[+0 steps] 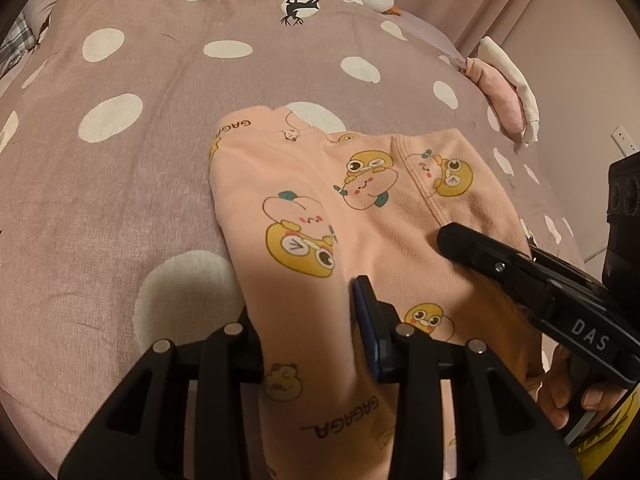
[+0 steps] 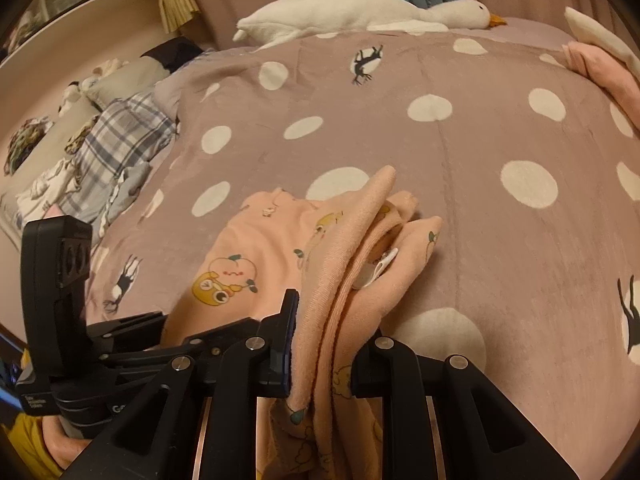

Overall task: Fold small clothes
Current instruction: 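Lower the held edge onto the shirt and open the right tool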

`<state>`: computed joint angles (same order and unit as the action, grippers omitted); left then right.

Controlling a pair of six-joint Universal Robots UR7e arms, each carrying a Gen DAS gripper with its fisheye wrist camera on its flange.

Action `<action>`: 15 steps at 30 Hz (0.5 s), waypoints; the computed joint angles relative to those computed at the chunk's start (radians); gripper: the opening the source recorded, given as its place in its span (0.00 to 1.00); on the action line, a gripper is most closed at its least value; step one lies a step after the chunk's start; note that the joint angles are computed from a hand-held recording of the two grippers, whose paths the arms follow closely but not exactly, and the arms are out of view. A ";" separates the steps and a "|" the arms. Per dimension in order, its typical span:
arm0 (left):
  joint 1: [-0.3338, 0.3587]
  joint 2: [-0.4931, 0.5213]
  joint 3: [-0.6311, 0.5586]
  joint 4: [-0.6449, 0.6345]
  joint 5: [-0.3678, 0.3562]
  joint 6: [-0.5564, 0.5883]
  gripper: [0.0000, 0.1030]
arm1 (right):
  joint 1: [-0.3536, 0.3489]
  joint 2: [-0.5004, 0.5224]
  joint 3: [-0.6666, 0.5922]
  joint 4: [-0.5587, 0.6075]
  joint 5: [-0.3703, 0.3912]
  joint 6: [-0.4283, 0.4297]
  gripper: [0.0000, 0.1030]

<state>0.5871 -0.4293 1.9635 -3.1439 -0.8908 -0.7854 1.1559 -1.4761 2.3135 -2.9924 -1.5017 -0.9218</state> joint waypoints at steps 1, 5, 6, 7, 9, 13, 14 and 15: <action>0.001 0.000 0.000 0.000 0.000 0.001 0.36 | -0.002 -0.001 -0.001 0.002 -0.001 0.004 0.20; 0.000 0.000 -0.001 0.002 0.001 0.000 0.36 | -0.009 -0.001 -0.007 0.016 -0.005 0.024 0.20; 0.000 0.001 -0.001 0.002 0.001 0.001 0.36 | -0.010 -0.001 -0.008 0.017 -0.006 0.025 0.20; 0.000 0.001 -0.001 0.002 0.001 0.001 0.36 | -0.011 -0.001 -0.008 0.017 -0.008 0.026 0.20; 0.001 0.002 -0.001 0.003 0.001 0.001 0.37 | -0.013 0.000 -0.008 0.017 -0.011 0.031 0.20; 0.004 0.003 -0.003 0.004 0.000 0.003 0.39 | -0.017 0.007 -0.015 0.016 -0.021 0.047 0.20; 0.005 0.003 -0.003 0.004 -0.001 0.004 0.40 | -0.019 0.008 -0.017 0.018 -0.023 0.052 0.20; 0.006 0.003 -0.004 0.005 -0.002 0.004 0.40 | -0.022 0.007 -0.019 0.023 -0.023 0.057 0.20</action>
<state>0.5936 -0.4263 1.9599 -3.1390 -0.8926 -0.7814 1.1335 -1.4688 2.2946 -2.9693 -1.5249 -0.8646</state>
